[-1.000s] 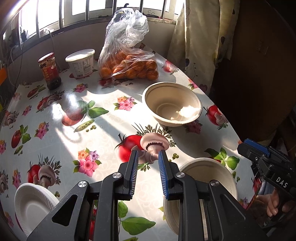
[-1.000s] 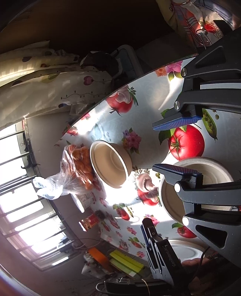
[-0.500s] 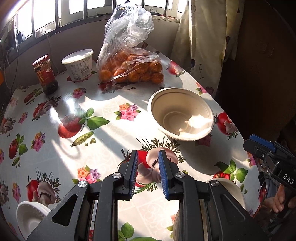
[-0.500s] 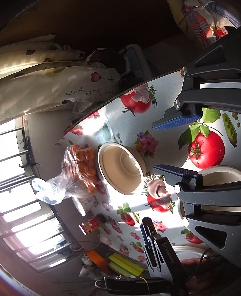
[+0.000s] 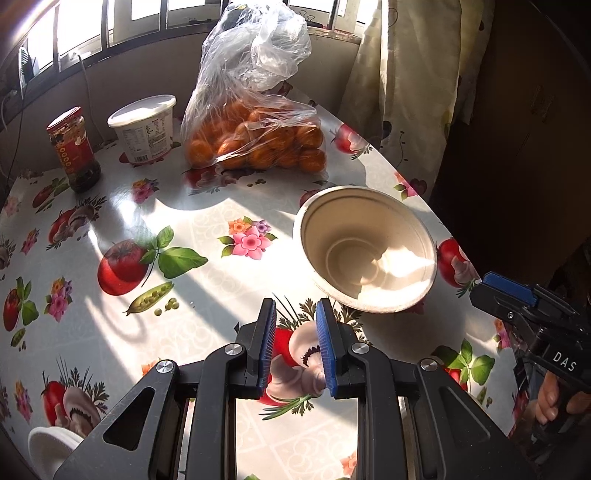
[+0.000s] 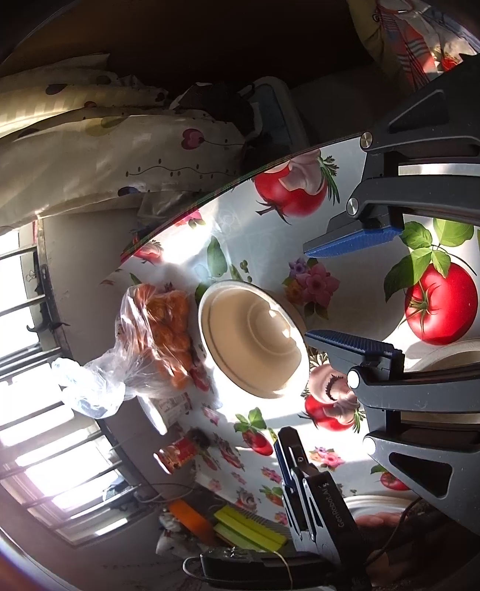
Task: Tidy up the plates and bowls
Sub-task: 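Move both open tools toward the remaining beige bowl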
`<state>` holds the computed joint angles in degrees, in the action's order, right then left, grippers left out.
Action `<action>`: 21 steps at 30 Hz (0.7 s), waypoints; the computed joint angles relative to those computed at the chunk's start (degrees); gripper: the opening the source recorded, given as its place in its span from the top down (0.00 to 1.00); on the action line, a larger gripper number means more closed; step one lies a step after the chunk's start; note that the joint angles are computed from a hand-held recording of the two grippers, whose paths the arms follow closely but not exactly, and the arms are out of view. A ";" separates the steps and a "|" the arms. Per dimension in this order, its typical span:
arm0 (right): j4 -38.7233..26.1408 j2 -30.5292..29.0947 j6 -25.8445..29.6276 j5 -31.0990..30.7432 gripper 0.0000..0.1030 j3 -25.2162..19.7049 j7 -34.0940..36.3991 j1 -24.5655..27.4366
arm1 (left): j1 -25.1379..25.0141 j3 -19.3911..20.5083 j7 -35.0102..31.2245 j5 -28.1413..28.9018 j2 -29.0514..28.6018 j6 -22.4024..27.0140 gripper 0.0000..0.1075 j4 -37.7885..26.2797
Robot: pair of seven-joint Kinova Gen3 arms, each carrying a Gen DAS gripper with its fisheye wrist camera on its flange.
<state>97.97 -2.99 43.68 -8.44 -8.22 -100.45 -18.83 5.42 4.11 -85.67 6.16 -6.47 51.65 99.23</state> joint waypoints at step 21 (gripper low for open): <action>-4.73 7.31 -0.13 -7.40 0.60 0.86 6.79 2.16 | -2.03 -1.48 -4.87 7.16 5.22 0.16 0.78 -2.76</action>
